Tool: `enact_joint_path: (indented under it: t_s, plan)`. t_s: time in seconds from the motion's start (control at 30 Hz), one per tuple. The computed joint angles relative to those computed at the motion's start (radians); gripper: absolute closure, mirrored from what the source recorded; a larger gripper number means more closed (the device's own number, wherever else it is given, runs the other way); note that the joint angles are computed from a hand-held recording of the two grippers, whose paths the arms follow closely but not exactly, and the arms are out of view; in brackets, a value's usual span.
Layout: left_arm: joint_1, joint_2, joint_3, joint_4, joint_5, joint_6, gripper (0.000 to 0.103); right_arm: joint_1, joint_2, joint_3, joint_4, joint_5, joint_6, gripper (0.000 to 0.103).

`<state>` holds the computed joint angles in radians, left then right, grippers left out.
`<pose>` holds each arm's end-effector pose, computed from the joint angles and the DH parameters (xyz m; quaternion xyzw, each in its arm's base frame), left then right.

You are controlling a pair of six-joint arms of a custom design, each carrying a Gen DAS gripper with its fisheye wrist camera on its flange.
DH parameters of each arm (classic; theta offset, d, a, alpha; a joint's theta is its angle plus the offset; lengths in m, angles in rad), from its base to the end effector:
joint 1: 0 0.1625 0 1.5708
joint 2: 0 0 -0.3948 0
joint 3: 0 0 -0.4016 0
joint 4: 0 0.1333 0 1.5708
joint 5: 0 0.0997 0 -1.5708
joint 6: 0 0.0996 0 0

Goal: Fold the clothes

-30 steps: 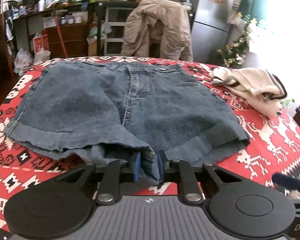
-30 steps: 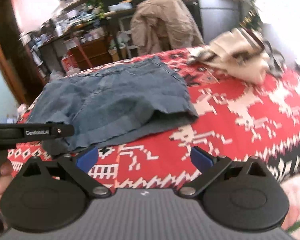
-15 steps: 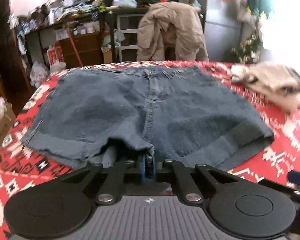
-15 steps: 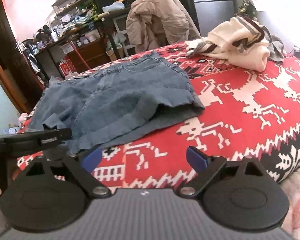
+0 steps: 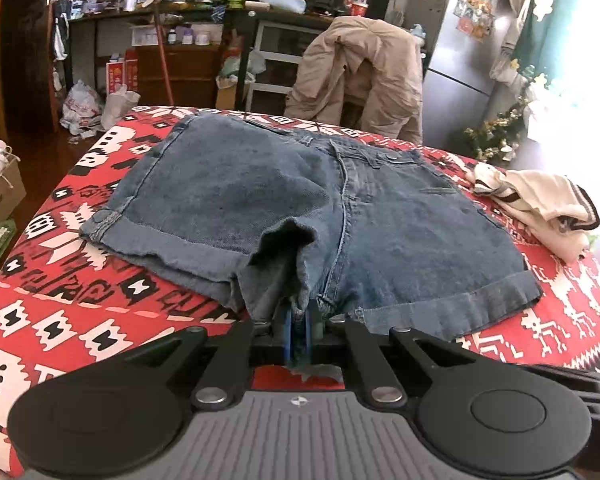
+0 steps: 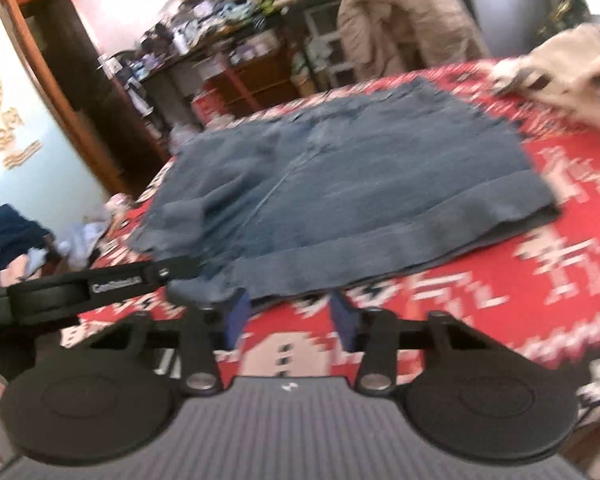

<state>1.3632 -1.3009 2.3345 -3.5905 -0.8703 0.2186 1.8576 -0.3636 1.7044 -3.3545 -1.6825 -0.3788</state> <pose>0.1048 -0.4608 0.2391 0.0163 0.8430 -0.4429 0.3047 0.2850 -0.5343 -0.1348 0.3066 -0.9246 0.2166 0.0645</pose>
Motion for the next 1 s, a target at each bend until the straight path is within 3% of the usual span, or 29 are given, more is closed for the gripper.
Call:
enact_joint_path:
  t_s: [0.07, 0.23, 0.4, 0.53, 0.63, 0.77, 0.8, 0.83, 1.0]
  plan:
    - [0.015, -0.024, 0.005, 0.027, -0.029, -0.004, 0.096, 0.006, 0.020, -0.021, 0.029, 0.013, 0.012, 0.072]
    - [0.033, -0.050, 0.010, 0.038, -0.063, 0.049, 0.096, 0.023, 0.073, -0.067, 0.060, 0.031, -0.005, 0.072]
    - [0.030, -0.035, 0.011, -0.017, -0.042, 0.173, 0.096, 0.008, 0.107, -0.109, 0.066, 0.070, 0.069, 0.070]
    - [0.003, 0.012, 0.020, -0.131, 0.015, 0.322, 0.096, -0.008, 0.114, -0.110, 0.008, 0.117, 0.128, 0.070]
    - [-0.011, 0.042, 0.027, -0.205, 0.034, 0.429, 0.097, -0.017, 0.115, -0.122, 0.031, 0.146, 0.147, 0.074]
    - [-0.004, 0.023, 0.036, -0.159, 0.015, 0.408, 0.097, -0.030, 0.124, -0.145, 0.068, 0.151, 0.184, 0.077]
    - [-0.005, 0.022, 0.038, -0.152, 0.015, 0.407, 0.097, -0.031, 0.126, -0.150, 0.070, 0.145, 0.183, 0.082]
    - [-0.006, 0.014, 0.043, -0.135, 0.008, 0.393, 0.097, -0.026, 0.128, -0.152, 0.066, 0.132, 0.167, 0.095]
    - [-0.032, -0.015, 0.072, -0.102, -0.025, 0.331, 0.097, -0.020, 0.087, -0.110, 0.032, 0.137, 0.105, 0.096]
